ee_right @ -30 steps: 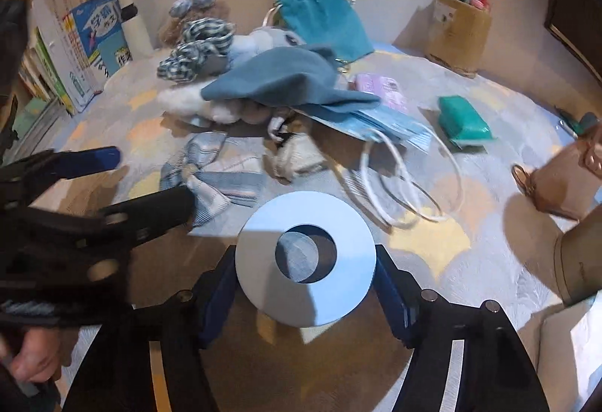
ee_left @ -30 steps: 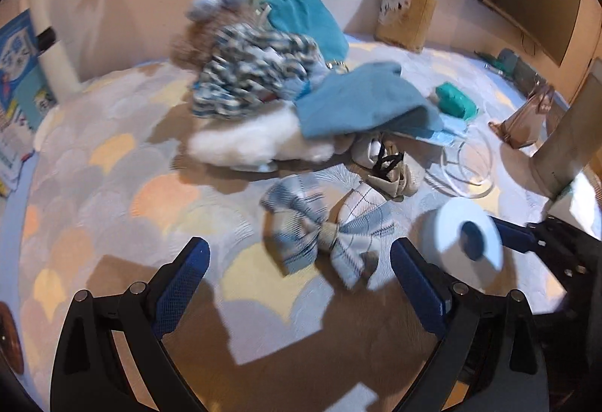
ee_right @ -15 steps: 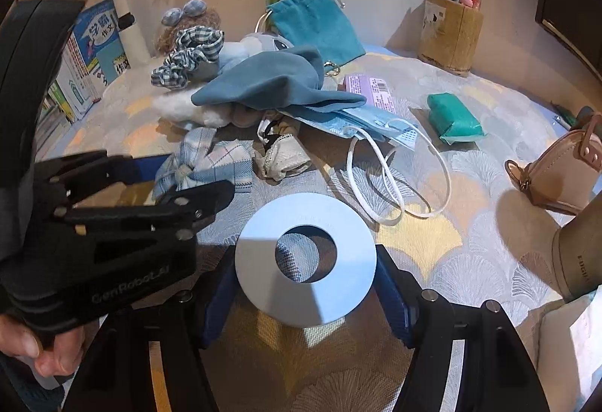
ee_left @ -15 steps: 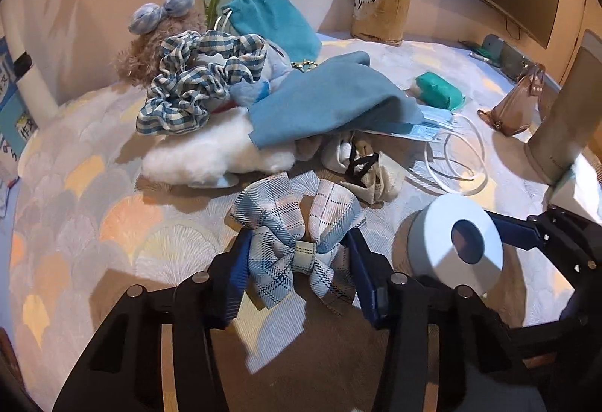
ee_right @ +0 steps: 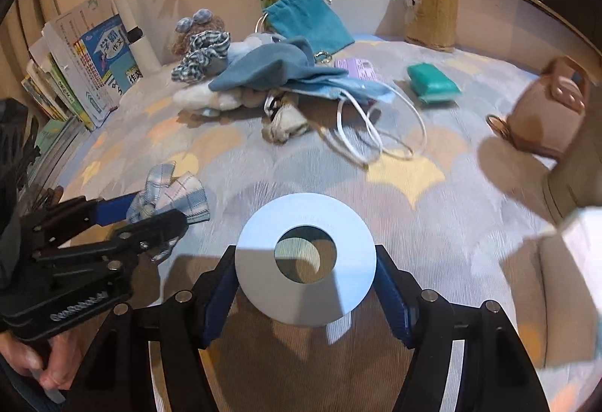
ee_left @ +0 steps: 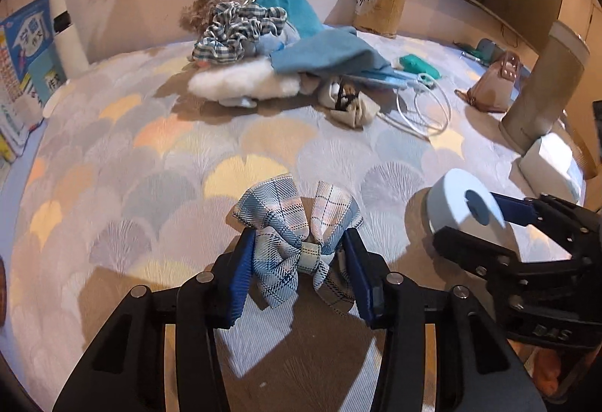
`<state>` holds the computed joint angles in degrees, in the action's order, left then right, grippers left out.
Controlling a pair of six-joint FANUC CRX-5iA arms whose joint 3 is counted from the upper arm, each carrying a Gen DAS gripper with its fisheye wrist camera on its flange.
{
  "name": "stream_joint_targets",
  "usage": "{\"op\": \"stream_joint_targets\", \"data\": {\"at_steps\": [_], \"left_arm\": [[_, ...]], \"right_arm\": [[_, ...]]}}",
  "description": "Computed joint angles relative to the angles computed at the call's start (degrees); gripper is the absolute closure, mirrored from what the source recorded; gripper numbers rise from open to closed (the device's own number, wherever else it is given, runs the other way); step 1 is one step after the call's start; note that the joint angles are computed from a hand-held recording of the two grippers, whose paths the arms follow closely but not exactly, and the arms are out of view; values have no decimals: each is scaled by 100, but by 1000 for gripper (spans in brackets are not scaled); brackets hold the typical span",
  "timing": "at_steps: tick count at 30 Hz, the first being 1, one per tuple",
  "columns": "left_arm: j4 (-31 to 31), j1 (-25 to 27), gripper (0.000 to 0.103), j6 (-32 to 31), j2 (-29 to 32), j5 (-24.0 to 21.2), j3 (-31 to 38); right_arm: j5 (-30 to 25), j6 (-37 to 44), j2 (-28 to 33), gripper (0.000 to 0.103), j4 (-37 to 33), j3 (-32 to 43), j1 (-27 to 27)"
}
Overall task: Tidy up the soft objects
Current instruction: 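Grasp the plaid bow with the left tool while the right tool grasps the blue tape roll, then carry the bow and tape roll to the glass bowl and release both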
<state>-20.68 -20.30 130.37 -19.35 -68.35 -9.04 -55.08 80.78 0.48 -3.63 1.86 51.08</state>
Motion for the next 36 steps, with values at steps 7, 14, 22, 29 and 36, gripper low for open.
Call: {"op": "stream_joint_targets", "data": {"at_steps": [7,14,22,29,36], "left_arm": [[238,182,59,-74,-255,307,-273],[318,203,59,-51,-338,462,-376],[831,503,59,-279,-545,751,-619],[1294,525,59,-482,-644,1131,-608],[429,-531,59,-272,17,895,500]], "right_arm": [[-59,-240,-101,19,103,-148,56],[238,-740,-151,14,851,-497,391],[763,-1019,-552,37,1544,-1026,688],[882,-1217,-937,37,1580,-986,464],[984,-1442,-1334,37,1750,-1052,8]]}}
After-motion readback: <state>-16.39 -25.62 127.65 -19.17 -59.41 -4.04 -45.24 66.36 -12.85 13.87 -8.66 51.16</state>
